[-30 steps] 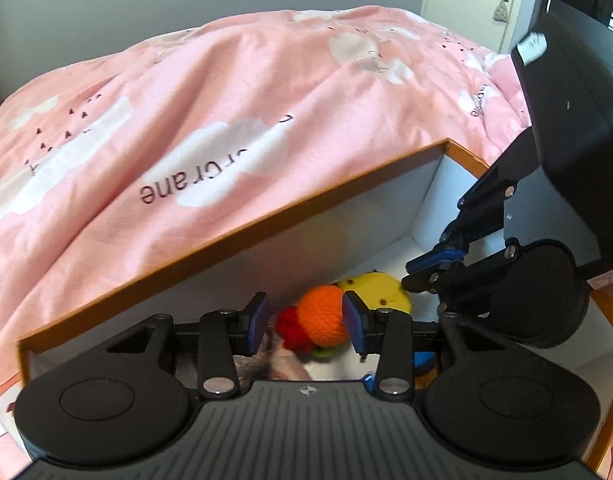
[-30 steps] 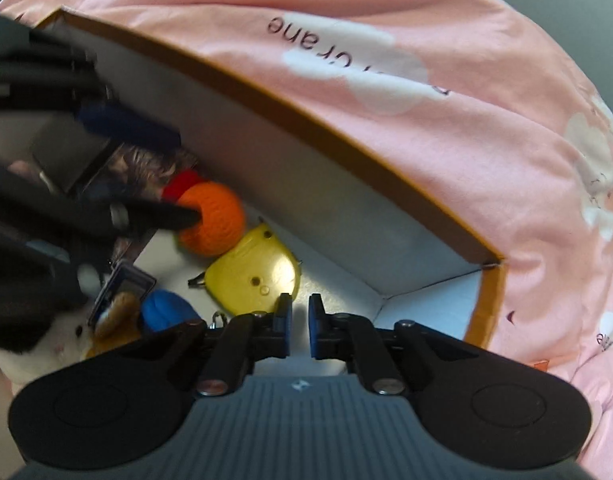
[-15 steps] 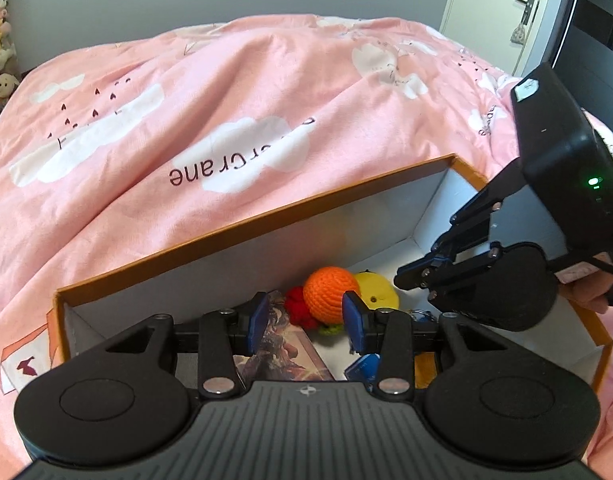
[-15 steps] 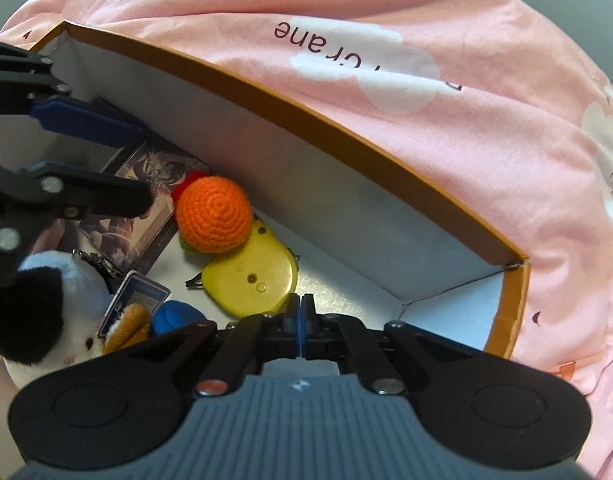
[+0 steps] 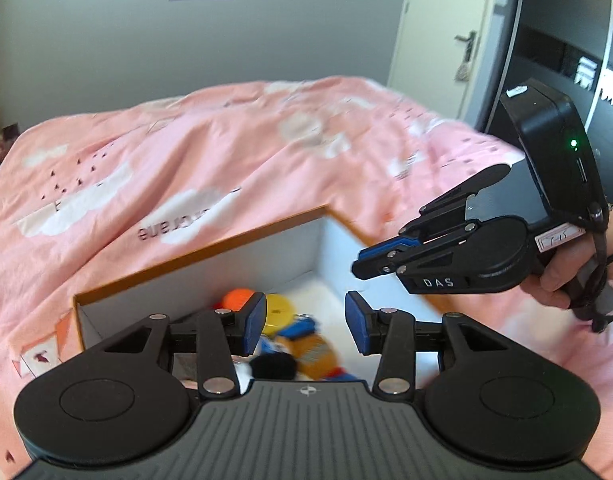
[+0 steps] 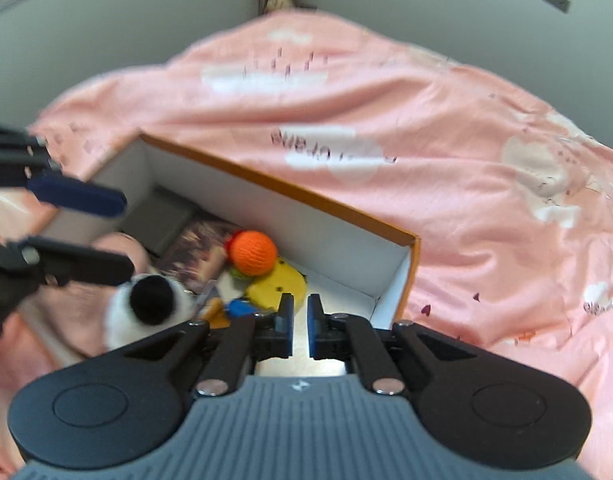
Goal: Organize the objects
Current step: 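Open both grippers to drop the yarn ball and tape measure into the box, then reach the right gripper to the white cylindrical package and grasp it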
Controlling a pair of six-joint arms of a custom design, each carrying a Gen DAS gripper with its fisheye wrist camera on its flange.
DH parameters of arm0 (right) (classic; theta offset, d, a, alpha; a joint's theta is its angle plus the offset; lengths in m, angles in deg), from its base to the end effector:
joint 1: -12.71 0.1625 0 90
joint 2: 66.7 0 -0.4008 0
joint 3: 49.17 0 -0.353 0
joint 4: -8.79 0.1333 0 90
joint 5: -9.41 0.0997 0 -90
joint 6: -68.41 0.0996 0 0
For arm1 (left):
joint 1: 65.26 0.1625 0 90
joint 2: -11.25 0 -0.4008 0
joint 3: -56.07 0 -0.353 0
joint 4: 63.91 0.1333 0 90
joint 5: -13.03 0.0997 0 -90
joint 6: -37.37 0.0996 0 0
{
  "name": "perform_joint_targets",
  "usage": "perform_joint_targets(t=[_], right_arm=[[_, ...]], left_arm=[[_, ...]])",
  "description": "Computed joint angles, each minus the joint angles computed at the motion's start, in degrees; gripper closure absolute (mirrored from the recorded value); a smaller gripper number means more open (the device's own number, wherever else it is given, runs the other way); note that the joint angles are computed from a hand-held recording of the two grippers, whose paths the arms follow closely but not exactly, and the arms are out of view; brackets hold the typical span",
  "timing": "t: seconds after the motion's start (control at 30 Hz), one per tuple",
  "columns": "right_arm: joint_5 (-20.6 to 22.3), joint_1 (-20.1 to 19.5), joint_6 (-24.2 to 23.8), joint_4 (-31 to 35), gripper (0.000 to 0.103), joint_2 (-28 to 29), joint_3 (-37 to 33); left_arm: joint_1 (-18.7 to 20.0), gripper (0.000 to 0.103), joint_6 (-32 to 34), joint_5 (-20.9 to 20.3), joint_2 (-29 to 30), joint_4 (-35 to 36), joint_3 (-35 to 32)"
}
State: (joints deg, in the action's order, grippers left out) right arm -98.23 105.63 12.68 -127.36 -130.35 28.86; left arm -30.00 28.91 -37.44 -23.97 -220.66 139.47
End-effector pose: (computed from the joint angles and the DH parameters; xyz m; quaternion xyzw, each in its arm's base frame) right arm 0.1363 -0.6485 0.4058 0.4289 -0.8492 0.1767 0.2524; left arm -0.4432 -0.5542 0.0895 0.3148 0.8755 -0.3042 0.2047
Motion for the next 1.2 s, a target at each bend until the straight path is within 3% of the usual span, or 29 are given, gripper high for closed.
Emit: perform_joint_targets(t=[0.17,0.23,0.3,0.37,0.43,0.6,0.67,0.73,0.9,1.2], right_arm=[[5.93,-1.04,3.64,-2.47,0.094,-11.93,11.86],[7.54,-1.86,4.56,-3.45,0.089,-15.13,15.05],[7.5,-2.73,5.17,-5.49,0.07,-19.34,19.88],[5.78,-3.45,5.52,-8.45,0.062,-22.14,24.58],[3.41,-4.32,6.08,-9.62,0.062,-23.7,28.04],[-4.55,-6.3,5.75,-17.18,0.055,-23.82,35.57],[-6.79,-6.9,4.24,-21.54,0.046,-23.39,37.99],[-8.36,-7.32,2.39,-25.44,0.044,-22.84,39.72],[-9.18,-8.01,2.52,-26.66,0.037,-22.26,40.13],[-12.5,-7.44,-0.69,-30.56,0.04,-19.99,41.93]], left_arm=[[-3.3,0.052,-4.4,-2.03,-1.98,-2.8,5.67],[-4.3,0.052,-7.22,-2.11,-2.16,-2.41,7.32],[-5.14,0.052,-10.53,-1.39,-1.84,-1.8,8.67],[-5.3,0.052,-13.54,-2.17,-1.41,-1.85,9.91],[-5.35,0.052,-16.44,-2.45,-0.84,-1.31,10.82],[-6.16,0.052,-21.69,-1.08,0.17,2.02,12.34],[-6.53,0.052,-21.09,-1.27,-0.19,1.85,13.31],[-7.59,0.051,-20.63,0.29,-0.79,1.56,14.82],[-9.52,0.051,-21.22,3.47,-2.68,1.29,18.48],[-9.69,0.052,-22.06,3.57,-3.21,0.06,20.11]])
